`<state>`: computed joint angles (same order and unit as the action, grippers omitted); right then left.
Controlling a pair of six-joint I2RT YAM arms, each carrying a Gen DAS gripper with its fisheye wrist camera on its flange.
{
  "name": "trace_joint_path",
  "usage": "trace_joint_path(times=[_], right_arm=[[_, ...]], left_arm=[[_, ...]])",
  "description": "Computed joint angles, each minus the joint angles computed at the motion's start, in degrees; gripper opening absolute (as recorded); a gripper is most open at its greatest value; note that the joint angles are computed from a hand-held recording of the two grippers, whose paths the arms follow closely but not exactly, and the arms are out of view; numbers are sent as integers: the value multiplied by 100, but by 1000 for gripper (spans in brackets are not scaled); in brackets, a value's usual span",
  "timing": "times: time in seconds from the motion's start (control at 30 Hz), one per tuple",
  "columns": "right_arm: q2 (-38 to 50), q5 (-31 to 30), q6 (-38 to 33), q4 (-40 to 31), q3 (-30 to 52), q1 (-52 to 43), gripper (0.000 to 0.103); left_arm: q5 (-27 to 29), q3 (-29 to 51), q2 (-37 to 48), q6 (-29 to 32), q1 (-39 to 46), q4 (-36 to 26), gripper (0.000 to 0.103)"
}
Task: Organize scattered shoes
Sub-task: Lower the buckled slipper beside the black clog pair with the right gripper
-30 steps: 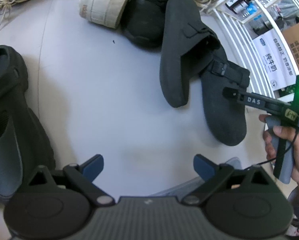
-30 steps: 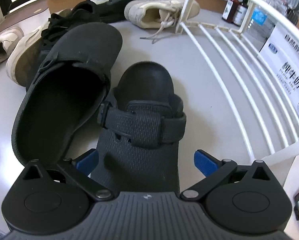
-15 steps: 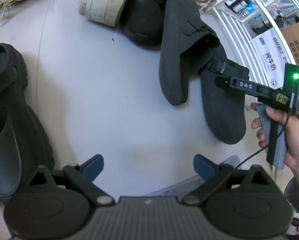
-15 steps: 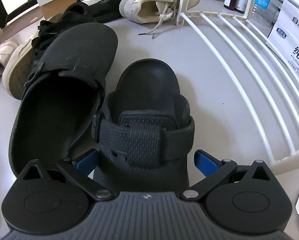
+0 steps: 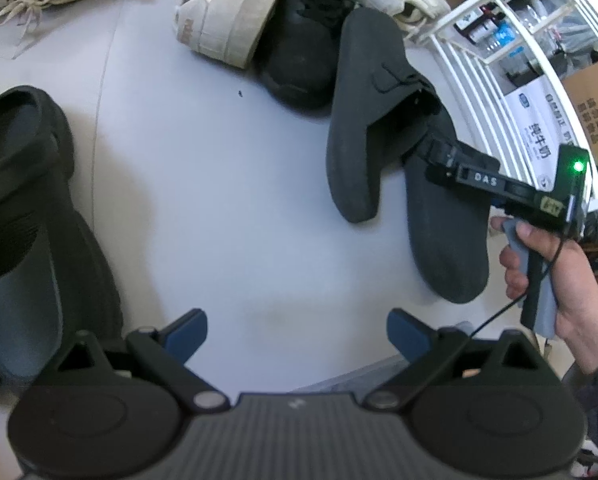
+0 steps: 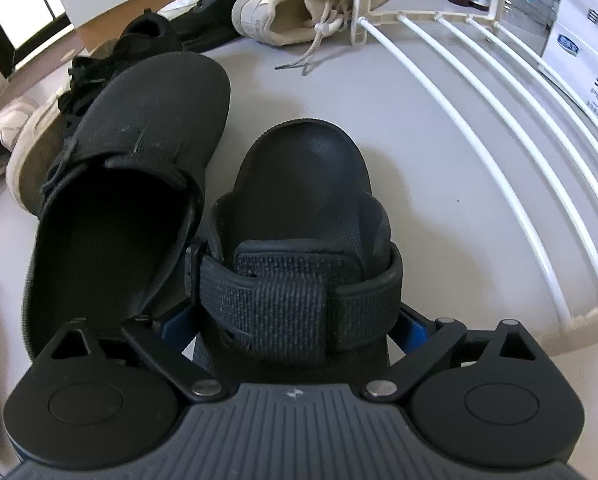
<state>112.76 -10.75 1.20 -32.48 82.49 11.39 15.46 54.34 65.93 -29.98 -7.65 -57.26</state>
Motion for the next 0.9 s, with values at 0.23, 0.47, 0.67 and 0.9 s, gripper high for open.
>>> trace_joint_path(times=[0.23,0.47,0.67,0.9], right_arm=[[-620,-81,348,-24,-288,-210,98],[-1185,-315,488,-40,-441,-351,98],[-1485,-474,595,-108,-463,-299,98],[-1710,-726,471,-217,-348,102,98]], left_arm=[[-107,33,-281,-20,90,-191,98],[-233,65,-678,239,719,-524,98],[-125,167,-951,660,1651,-867,98],[-9,328,-1013,1152,2463,-1104,98]])
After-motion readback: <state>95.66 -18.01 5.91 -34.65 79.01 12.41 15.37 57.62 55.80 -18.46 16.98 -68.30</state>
